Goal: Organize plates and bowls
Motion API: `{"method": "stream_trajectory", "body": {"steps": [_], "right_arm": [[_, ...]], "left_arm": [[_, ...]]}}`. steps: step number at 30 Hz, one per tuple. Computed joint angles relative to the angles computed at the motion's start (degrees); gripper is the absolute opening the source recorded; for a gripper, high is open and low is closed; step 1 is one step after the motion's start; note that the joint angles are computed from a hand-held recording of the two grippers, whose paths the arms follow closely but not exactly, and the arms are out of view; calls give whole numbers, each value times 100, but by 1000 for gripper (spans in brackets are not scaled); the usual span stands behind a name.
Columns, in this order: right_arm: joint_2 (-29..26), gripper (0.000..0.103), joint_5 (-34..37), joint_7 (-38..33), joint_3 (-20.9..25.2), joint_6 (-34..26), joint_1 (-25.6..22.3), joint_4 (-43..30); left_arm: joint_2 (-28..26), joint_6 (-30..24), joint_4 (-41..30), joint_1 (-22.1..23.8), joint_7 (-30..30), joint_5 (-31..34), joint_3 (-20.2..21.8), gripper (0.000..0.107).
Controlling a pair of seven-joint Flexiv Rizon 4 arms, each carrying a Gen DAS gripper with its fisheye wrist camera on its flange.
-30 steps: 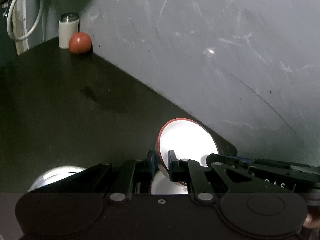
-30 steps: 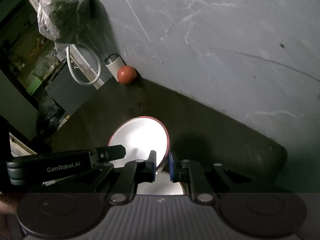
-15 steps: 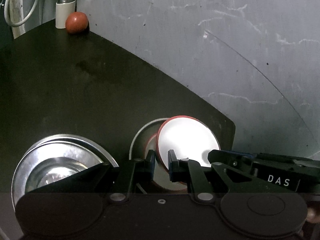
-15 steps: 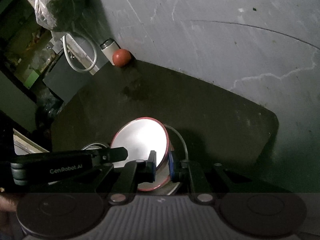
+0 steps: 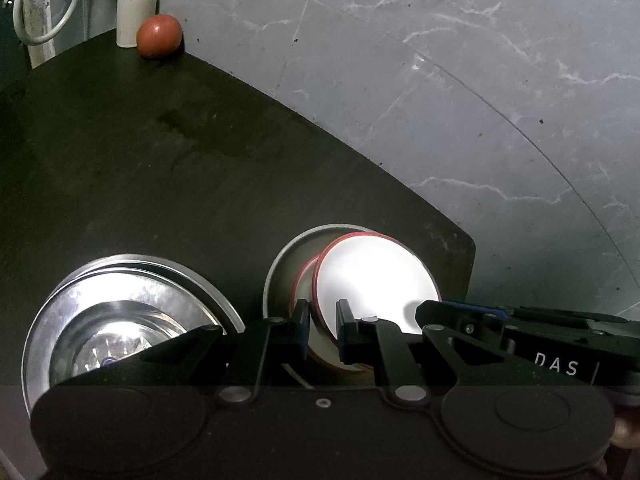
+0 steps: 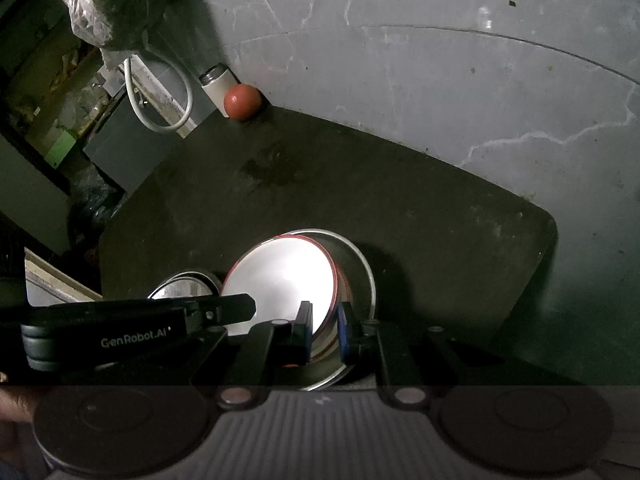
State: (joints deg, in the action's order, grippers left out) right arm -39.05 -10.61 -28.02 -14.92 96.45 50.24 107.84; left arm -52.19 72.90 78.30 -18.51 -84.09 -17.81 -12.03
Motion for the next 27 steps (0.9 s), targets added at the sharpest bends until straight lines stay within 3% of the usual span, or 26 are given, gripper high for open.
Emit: {"method": "stream_trajectory", "body": {"steps": [27], "right_arm": [[-113,14,-164,-133,393,-146,-372,-227]], "left_arm": [[-74,-90,-94,-75,-261,122,142,14]]}}
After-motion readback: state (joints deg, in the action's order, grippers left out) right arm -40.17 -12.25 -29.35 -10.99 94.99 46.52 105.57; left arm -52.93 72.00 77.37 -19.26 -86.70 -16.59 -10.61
